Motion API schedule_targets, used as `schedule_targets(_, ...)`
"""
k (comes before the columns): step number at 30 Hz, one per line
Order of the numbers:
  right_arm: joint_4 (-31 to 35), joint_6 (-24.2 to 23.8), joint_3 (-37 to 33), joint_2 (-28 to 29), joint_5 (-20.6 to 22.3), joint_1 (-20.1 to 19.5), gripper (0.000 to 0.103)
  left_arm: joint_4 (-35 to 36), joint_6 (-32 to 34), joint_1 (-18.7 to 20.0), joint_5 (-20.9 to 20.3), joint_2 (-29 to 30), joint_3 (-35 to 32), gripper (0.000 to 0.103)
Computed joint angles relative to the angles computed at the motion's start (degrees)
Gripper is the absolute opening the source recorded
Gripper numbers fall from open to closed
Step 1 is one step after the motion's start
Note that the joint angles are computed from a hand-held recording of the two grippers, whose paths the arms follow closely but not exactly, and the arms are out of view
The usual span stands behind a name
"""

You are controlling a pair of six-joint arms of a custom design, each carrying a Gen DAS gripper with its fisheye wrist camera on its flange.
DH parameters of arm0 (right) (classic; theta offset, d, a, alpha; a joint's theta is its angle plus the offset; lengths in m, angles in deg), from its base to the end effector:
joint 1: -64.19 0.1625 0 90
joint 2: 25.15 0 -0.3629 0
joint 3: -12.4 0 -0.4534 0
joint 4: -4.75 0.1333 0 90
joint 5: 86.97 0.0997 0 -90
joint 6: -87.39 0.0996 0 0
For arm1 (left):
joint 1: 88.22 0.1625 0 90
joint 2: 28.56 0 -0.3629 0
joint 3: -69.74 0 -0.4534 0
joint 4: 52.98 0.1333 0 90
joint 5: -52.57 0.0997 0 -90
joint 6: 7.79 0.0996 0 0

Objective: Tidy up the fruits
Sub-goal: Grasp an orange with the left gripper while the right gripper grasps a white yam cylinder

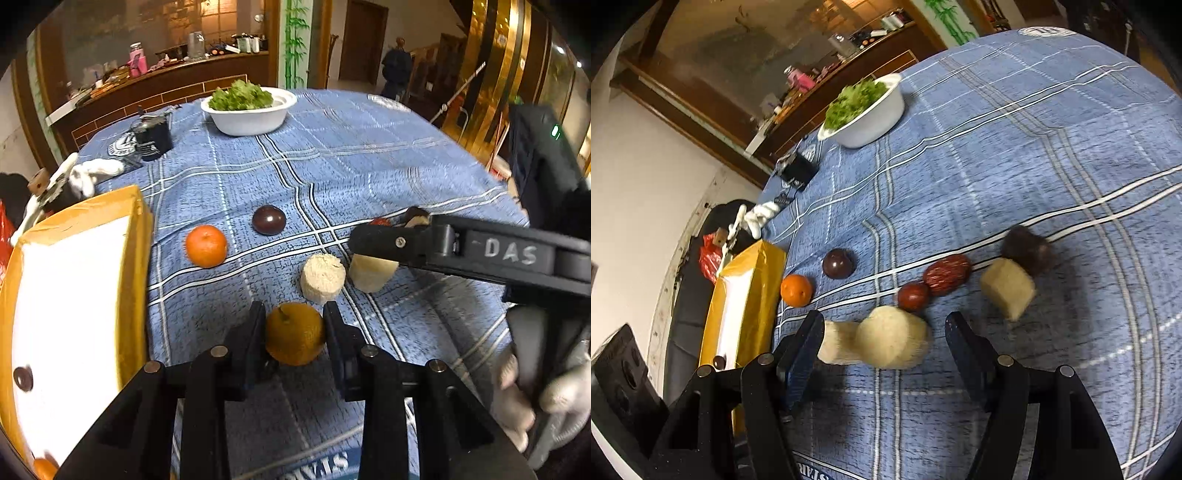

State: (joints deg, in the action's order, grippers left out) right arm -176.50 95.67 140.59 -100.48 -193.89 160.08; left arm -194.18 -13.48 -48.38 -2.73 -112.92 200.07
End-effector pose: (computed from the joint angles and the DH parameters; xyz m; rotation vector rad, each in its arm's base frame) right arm 0.1554 -0.4896 0.1394 -0.2008 -2.7614 1.0060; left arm -0.2296 -0.4390 0.1252 0.9516 2.4261 -0.4864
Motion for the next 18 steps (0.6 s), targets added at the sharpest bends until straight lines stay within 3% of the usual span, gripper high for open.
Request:
schedule_targets(5, -0.5, -4.3, 0.8, 0.0, -4.8, 2.4, 0.073, 0.7, -1.8, -1.0, -1.0, -6.1, 2.7, 0.031)
schedule_targets(8, -3.1, -9.6, -1.2, 4.0, -12.7, 5.5, 0.071, 1.7, -3.7, -1.6, -1.5, -10.2, 4.2, 0.031)
schedule_targets(10, -5.0, -13.8, -3.3, 7.7, -17.4, 7.1, 0.062, 2.4, -5.0, -1.7, -1.7, -12.7, 5.0, 0.031)
schedule_targets(12, -4.6, -15.4, -4.9, 9.9, -18.9, 7.5, 0.044, 3.4, -6.8, -1.9, -1.2, -15.0, 5.7, 0.031)
schedule_targets(14, -4.9, -15.9, -5.9, 11.4, -20.8, 7.8, 0.042, 4.1, -8.1, -1.5, -1.3, -17.2, 6.3, 0.031)
schedule_targets(18, -6.1, -14.3, -4.5, 9.7, -18.5, 7.5, 0.042, 6.7, -10.7, -1.3, 0.1, -22.5, 8.1, 0.031)
